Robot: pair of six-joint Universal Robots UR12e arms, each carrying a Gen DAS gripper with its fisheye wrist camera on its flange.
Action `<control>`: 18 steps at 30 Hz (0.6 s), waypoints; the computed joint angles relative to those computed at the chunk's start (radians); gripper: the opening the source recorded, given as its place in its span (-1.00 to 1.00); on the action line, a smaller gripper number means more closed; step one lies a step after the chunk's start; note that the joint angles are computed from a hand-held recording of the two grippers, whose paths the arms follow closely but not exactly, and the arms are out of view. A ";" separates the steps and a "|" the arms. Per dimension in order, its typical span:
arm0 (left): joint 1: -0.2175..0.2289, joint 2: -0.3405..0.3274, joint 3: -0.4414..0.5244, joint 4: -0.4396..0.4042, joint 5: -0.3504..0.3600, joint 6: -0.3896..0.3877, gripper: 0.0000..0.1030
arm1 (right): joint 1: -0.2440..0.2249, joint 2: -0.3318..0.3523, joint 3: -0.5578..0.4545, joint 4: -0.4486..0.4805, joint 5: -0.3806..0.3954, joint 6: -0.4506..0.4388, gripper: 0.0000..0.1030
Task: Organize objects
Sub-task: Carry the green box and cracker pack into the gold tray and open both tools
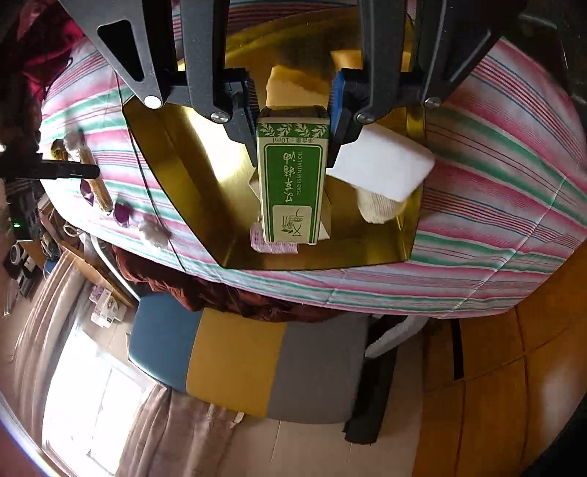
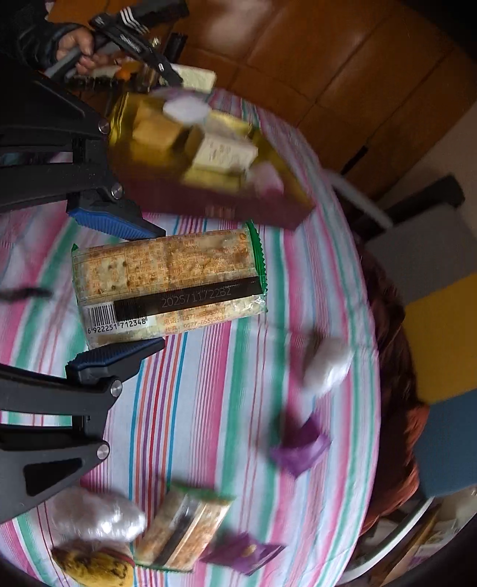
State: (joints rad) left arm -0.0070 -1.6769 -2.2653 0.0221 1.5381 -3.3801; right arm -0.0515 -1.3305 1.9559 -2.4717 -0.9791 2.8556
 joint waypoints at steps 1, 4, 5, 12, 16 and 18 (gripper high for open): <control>0.003 -0.001 0.001 0.002 -0.005 -0.002 -0.40 | 0.008 -0.008 0.003 0.001 0.018 -0.006 0.00; 0.012 -0.010 0.012 -0.006 -0.015 -0.001 -0.39 | 0.023 -0.024 0.004 0.029 0.079 -0.026 0.00; 0.015 -0.013 0.018 -0.012 -0.013 -0.007 -0.39 | 0.032 -0.026 0.002 0.038 0.091 -0.032 0.00; 0.041 -0.033 0.050 -0.023 -0.014 -0.038 -0.39 | 0.125 0.013 -0.043 0.059 0.086 -0.007 0.00; 0.059 -0.055 0.075 -0.043 -0.032 -0.061 -0.40 | 0.181 0.051 -0.087 0.052 0.031 0.027 0.00; 0.064 -0.064 0.083 -0.044 -0.044 -0.058 -0.38 | 0.205 0.076 -0.110 0.041 -0.002 0.051 0.00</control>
